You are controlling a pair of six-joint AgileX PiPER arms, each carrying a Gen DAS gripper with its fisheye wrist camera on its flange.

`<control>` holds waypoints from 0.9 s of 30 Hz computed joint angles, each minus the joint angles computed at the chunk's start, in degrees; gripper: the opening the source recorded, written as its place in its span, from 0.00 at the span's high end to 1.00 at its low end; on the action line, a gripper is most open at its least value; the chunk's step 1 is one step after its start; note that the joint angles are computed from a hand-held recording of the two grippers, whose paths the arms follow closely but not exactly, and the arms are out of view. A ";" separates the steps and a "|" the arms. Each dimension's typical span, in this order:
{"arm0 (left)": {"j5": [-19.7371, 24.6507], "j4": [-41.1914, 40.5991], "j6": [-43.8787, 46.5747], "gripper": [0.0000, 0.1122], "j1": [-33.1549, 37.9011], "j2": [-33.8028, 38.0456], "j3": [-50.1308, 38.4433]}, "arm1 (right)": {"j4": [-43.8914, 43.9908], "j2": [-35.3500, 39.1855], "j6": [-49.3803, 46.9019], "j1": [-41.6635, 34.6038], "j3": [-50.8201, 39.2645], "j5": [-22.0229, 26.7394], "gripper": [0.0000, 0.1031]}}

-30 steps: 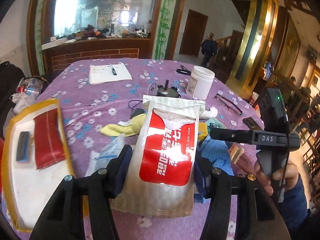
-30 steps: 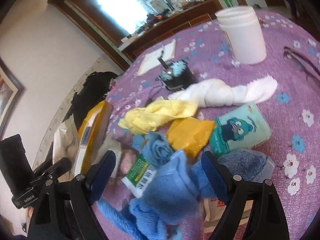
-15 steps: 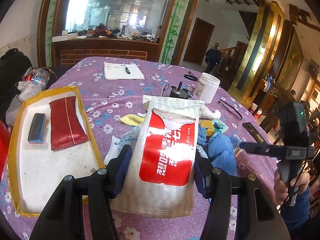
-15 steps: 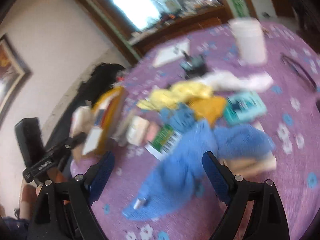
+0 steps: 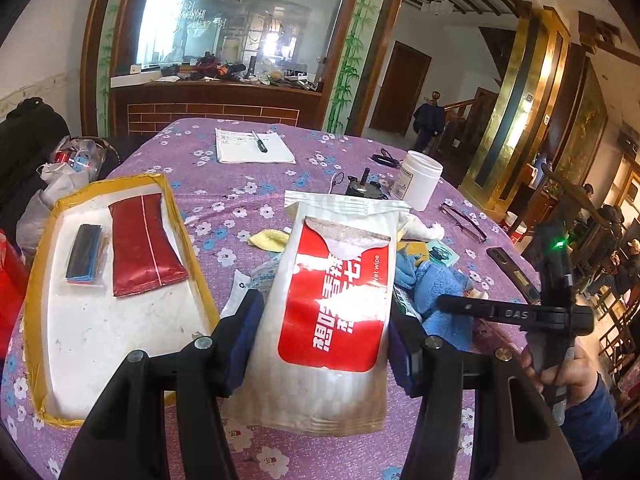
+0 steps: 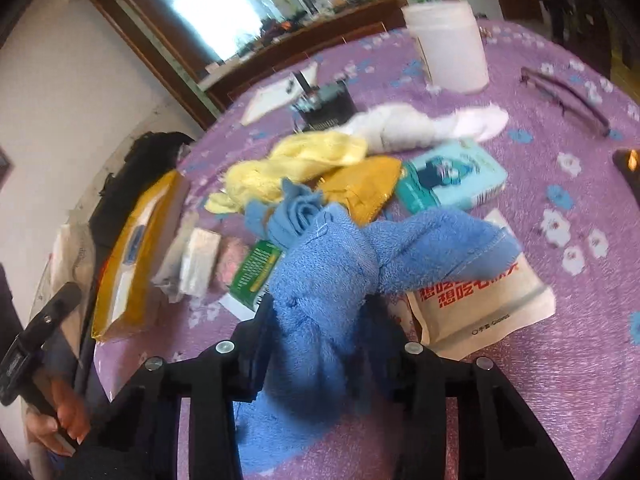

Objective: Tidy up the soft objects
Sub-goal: 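Place wet-wipe pack in the box with left gripper while right drops blue towel in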

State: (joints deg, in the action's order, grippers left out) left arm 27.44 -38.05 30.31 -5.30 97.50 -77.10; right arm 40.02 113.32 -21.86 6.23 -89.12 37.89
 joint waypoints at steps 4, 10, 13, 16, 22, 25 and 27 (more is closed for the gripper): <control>-0.25 -1.23 0.40 0.50 0.60 -0.34 0.20 | 6.98 -5.65 -8.24 -0.52 5.07 -3.37 0.57; -0.80 -1.86 0.56 0.50 1.20 -0.96 0.68 | 14.61 -11.07 -17.19 -0.30 8.69 -4.80 0.57; -0.55 -1.72 0.27 0.50 1.70 -0.71 0.53 | 15.43 -10.06 -17.35 0.05 8.12 -3.55 0.57; -0.22 -2.52 0.93 0.50 2.30 -0.63 0.51 | 16.90 -9.15 -17.83 0.31 7.68 -1.71 0.57; -0.50 -4.21 2.41 0.50 4.43 -1.71 1.12 | 15.19 -8.91 -16.08 2.18 3.47 -0.14 0.57; -0.38 -5.52 3.19 0.50 6.70 -2.59 1.32 | 13.75 -8.22 -14.35 3.42 -0.43 1.58 0.57; -0.42 -6.26 3.45 0.50 8.54 -3.04 1.53 | 12.30 -7.20 -12.74 4.85 -3.70 2.49 0.57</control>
